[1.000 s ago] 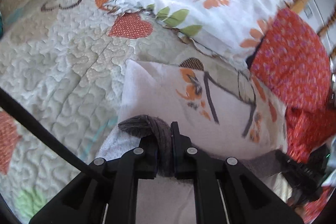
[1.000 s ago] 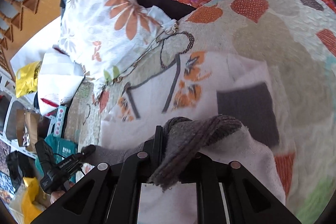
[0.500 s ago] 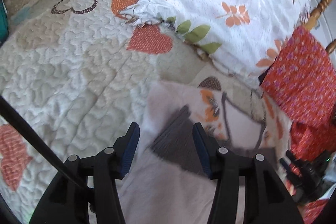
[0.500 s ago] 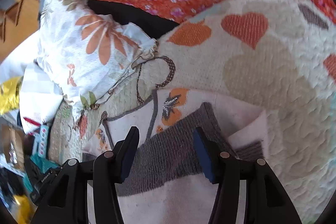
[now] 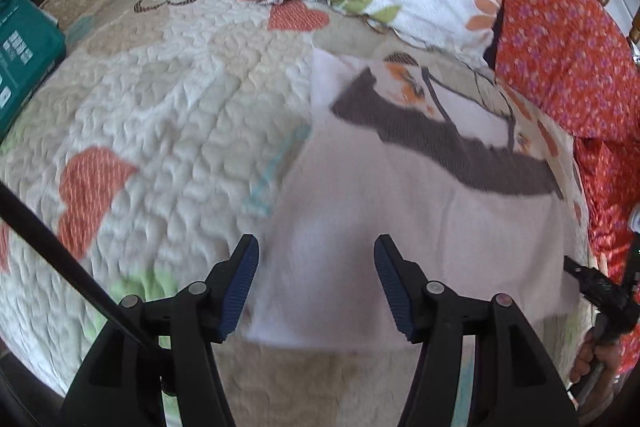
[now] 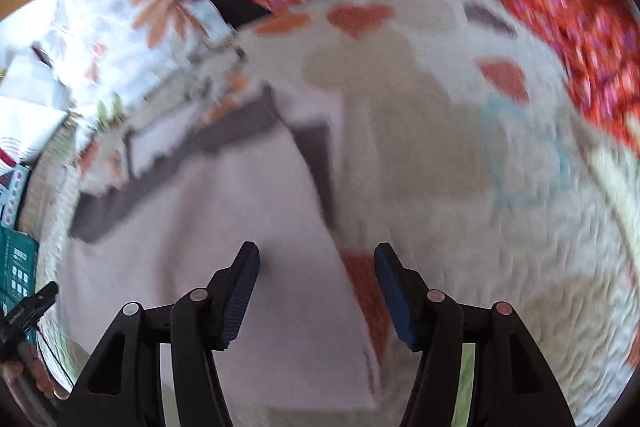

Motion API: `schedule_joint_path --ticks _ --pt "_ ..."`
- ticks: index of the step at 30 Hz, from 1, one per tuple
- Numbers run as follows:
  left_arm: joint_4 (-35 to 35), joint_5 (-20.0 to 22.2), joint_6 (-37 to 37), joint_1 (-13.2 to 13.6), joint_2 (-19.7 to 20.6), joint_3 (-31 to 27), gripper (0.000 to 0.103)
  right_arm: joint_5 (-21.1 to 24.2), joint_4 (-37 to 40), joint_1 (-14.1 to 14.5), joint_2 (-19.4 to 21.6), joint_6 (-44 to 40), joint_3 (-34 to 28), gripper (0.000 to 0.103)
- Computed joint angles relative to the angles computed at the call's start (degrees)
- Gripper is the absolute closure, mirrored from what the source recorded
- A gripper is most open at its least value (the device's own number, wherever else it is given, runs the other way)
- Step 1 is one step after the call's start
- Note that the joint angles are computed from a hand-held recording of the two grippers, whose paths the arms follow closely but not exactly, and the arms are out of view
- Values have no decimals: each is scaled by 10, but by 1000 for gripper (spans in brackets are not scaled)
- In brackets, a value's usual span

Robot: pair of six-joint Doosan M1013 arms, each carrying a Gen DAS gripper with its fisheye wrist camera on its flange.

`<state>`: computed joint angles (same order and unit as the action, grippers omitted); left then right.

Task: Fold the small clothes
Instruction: 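Lower the folded hem onto the cardigan and open the right gripper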

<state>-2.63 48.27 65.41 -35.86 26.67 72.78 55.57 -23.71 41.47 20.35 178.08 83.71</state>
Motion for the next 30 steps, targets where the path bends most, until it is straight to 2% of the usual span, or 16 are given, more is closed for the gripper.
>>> schedule_joint_path --ticks 1,2,4,5,6,9,12,13,16,18,20,23,26,30 --pt "-2 0 2 -2 -3 4 44 -31 13 -2 -5 1 15 41" --pt "-2 3 3 -4 -7 7 44 -66 11 -2 -14 13 32 61" --pt "-1 5 10 -8 -17 16 44 -109 29 -6 -28 24 54 85" --pt "0 1 13 -9 -24 22 44 -114 37 -7 -36 33 62 92" --pt "5 -5 16 -11 -32 30 44 -104 30 -5 -40 41 64 94" --pt "36 -4 1 -16 -44 42 41 -60 29 -2 -50 61 73 94" --pt "43 0 -5 -19 -50 51 41 -76 31 -2 -64 85 93 94" --pt "44 1 -6 -20 -52 53 41 -66 20 3 -64 92 89 90" --pt "57 -6 -17 -28 -60 66 40 -12 -14 23 -55 79 60 88" --pt "84 -13 -37 -37 -64 76 38 8 -32 36 -48 66 42 85" --pt "126 -17 -66 -50 -69 88 37 38 -57 54 -33 45 16 74" --pt "173 -22 -98 -69 -75 107 34 78 -78 82 -5 -2 -23 66" --pt "186 -16 -116 -81 -74 121 32 112 -81 103 28 -41 -56 64" --pt "144 2 -104 -83 -69 130 32 148 -83 118 61 -58 -78 64"
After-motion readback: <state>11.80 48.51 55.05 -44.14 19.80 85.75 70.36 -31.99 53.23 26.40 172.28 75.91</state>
